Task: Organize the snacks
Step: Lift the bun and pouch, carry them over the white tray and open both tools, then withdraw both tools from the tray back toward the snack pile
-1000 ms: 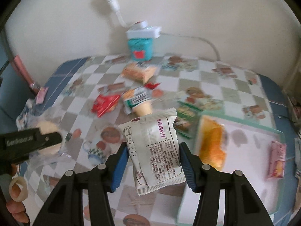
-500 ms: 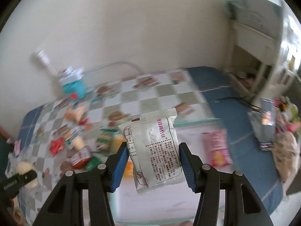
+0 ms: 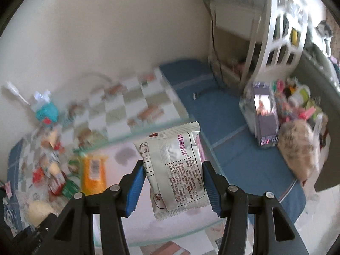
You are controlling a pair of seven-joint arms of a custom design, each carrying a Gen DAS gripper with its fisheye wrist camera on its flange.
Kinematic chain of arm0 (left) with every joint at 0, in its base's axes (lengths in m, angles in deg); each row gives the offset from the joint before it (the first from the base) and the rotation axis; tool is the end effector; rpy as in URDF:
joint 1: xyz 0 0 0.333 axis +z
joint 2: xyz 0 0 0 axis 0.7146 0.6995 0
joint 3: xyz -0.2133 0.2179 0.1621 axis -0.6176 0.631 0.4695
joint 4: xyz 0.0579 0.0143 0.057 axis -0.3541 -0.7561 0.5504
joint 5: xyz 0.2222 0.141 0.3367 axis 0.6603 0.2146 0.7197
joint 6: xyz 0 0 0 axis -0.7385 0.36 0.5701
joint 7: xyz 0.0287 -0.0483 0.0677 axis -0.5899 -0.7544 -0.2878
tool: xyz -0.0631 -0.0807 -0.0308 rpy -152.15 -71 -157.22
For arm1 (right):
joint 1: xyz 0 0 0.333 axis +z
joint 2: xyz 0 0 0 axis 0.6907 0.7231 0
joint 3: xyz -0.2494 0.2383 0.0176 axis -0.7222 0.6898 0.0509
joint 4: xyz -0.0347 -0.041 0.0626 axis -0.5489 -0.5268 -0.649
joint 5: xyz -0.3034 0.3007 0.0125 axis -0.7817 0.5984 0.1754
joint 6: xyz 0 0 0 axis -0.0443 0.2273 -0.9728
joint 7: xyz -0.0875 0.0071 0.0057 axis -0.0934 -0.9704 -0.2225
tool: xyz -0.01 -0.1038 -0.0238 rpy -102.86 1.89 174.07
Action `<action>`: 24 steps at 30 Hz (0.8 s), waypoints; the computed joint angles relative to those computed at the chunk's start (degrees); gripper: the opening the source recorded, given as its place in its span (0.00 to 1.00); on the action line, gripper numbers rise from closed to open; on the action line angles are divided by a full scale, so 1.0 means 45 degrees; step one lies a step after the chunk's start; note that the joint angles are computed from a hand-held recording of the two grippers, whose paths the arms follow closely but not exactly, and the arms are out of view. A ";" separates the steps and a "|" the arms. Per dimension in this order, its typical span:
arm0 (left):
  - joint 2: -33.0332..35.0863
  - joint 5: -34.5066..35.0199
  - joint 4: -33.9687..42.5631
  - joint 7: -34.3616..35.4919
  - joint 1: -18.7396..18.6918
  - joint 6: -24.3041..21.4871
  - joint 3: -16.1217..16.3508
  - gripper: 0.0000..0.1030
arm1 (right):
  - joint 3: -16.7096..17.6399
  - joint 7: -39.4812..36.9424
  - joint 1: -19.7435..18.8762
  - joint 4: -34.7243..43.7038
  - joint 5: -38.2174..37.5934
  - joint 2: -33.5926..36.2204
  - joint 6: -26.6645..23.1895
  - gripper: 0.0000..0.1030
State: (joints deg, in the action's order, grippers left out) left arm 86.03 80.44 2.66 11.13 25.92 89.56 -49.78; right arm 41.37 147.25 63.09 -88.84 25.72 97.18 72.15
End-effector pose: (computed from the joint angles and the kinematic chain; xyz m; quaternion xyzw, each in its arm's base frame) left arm 0.6686 -0.3655 0.5065 -0.6938 0.6914 -0.1894 0.0688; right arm 0.6498 0.2233 0.5389 -0.5000 0.8142 -0.2494 0.1574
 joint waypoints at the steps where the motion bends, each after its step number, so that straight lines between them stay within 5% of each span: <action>1: 0.0215 -0.0060 0.0220 0.0186 -0.0036 -0.0185 -0.0090 0.51 | 0.0053 -0.0360 -0.0116 0.0060 0.0586 0.0226 -0.0152 0.56; 14: 0.1785 -0.0235 0.1954 0.1098 -0.0642 -0.1370 -0.0169 0.52 | -0.0136 -0.1403 -0.0296 -0.0026 0.2870 0.1192 -0.0761 0.56; 18: 0.1774 -0.0179 0.1979 0.1087 -0.0736 -0.1348 -0.0053 0.72 | -0.0178 -0.1176 -0.0288 -0.0088 0.2934 0.1075 -0.0924 0.58; 21: 0.1623 -0.0141 0.1847 0.0871 -0.0674 -0.1241 0.0045 0.76 | -0.0184 -0.1141 -0.0296 -0.0038 0.2862 0.1080 -0.0761 0.77; 24: 0.1433 -0.0095 0.1660 0.0348 -0.0565 -0.1180 0.0210 0.83 | -0.0193 -0.1010 -0.0237 0.0058 0.2700 0.1094 -0.0649 0.79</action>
